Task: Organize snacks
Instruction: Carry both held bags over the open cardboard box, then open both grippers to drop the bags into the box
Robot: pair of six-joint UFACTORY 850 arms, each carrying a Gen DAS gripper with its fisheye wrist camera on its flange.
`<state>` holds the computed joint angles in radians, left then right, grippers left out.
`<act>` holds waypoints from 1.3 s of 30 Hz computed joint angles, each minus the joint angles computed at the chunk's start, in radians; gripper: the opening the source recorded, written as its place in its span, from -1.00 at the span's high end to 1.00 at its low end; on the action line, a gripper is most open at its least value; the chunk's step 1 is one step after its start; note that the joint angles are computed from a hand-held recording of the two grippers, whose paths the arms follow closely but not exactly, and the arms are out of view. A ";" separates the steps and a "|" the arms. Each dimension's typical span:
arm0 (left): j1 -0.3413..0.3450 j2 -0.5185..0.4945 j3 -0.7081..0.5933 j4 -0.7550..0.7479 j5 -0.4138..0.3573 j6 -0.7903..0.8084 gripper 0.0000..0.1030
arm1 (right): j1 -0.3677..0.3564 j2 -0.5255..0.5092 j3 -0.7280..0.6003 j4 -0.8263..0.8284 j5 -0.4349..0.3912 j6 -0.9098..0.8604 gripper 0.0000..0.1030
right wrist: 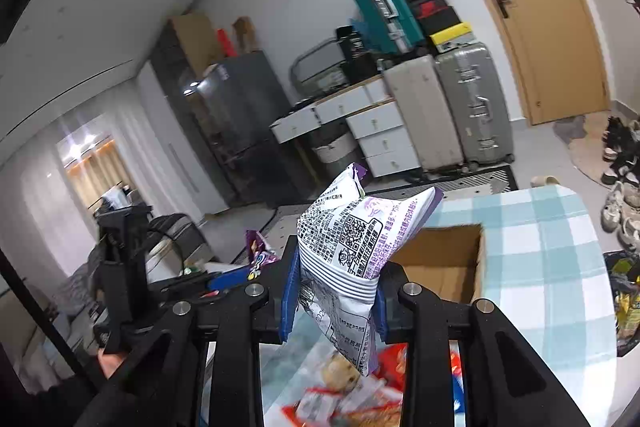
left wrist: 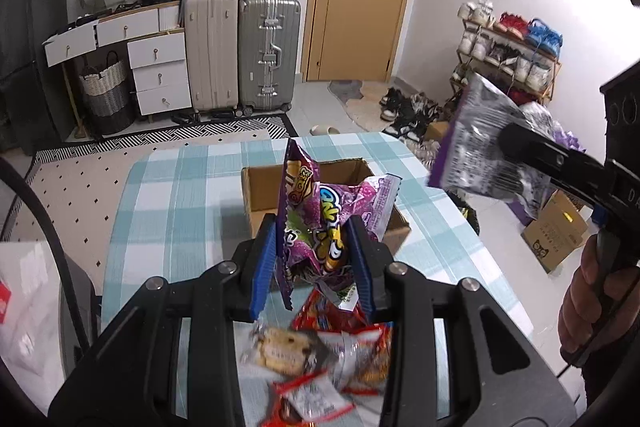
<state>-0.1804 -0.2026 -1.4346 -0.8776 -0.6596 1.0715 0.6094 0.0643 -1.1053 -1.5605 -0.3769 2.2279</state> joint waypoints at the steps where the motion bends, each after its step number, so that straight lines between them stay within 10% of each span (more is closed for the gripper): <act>1: -0.016 -0.024 -0.030 0.028 0.010 -0.036 0.38 | -0.017 -0.014 -0.017 0.028 0.008 -0.025 0.42; 17: -0.141 -0.457 -0.490 0.384 0.002 -0.412 0.37 | -0.215 -0.328 -0.266 0.750 0.041 -0.807 0.41; 34: -0.140 -0.552 -0.562 0.433 -0.001 -0.461 0.35 | -0.237 -0.421 -0.284 0.783 0.035 -0.873 0.37; 39: -0.120 -0.483 -0.471 0.378 0.062 -0.434 -0.12 | -0.225 -0.380 -0.239 0.638 0.028 -0.726 0.15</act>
<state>-0.3001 -0.6855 -1.9056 -0.4999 -0.5978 0.6374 0.3844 -0.3156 -1.3445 -0.9225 -0.3490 1.5024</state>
